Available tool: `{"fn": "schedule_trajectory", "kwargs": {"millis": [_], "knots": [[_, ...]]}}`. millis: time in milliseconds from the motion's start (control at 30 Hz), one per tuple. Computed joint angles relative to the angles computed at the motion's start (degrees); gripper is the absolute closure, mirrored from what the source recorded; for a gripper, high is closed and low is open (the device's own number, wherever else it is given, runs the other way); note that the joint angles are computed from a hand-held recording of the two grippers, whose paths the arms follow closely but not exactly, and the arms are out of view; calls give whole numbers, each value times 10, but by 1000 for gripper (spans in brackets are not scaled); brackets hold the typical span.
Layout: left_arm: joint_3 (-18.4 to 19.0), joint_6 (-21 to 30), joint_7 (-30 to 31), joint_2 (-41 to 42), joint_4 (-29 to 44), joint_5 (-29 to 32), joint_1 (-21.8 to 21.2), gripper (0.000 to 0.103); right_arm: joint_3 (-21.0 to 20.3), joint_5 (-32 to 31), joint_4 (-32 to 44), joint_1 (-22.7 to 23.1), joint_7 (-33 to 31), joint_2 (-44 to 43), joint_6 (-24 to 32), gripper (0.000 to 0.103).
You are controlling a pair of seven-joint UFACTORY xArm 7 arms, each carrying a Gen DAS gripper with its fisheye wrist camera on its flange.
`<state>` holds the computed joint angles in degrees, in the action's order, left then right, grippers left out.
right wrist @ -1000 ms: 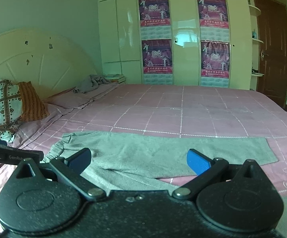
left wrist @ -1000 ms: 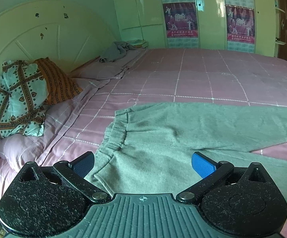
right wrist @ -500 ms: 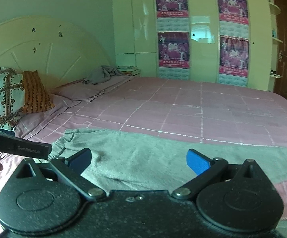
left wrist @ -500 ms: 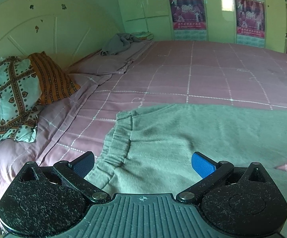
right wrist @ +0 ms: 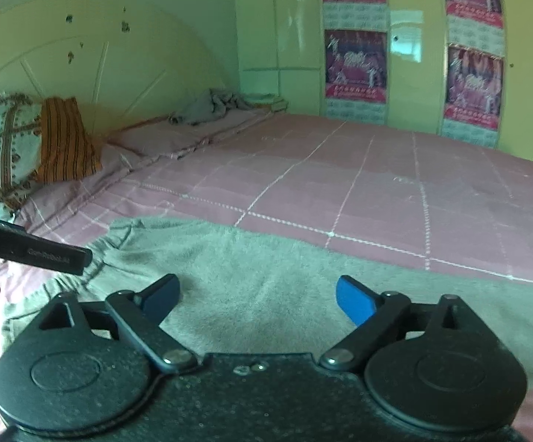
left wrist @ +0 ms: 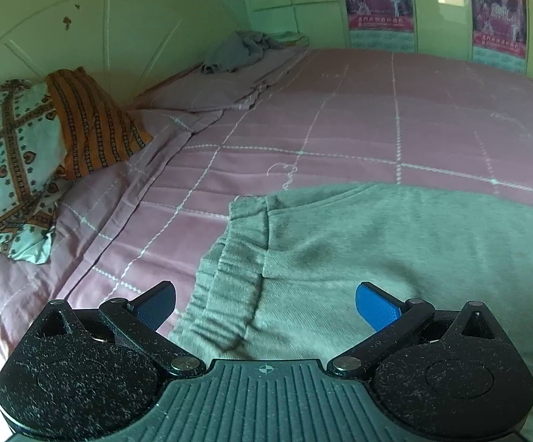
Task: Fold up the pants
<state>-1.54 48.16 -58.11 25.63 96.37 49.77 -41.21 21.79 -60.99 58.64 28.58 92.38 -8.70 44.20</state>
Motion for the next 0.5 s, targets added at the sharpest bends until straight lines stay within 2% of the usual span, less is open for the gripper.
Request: {"fn": "schedule_trajectory", "kwargs": {"millis": [200, 333, 467, 500], "knots": [[19, 8, 46, 87, 88, -50, 18, 0, -49, -31, 12, -25, -26, 65, -95, 13], [35, 11, 75, 137, 140, -86, 27, 0, -88, -1, 35, -37, -102, 112, -142, 13], [49, 2, 101, 174, 184, -115, 32, 0, -119, 23, 67, -38, -160, 156, -162, 13], [50, -1, 110, 185, 198, -123, 34, 4, -126, 26, 78, -36, -174, 168, -162, 13]]}}
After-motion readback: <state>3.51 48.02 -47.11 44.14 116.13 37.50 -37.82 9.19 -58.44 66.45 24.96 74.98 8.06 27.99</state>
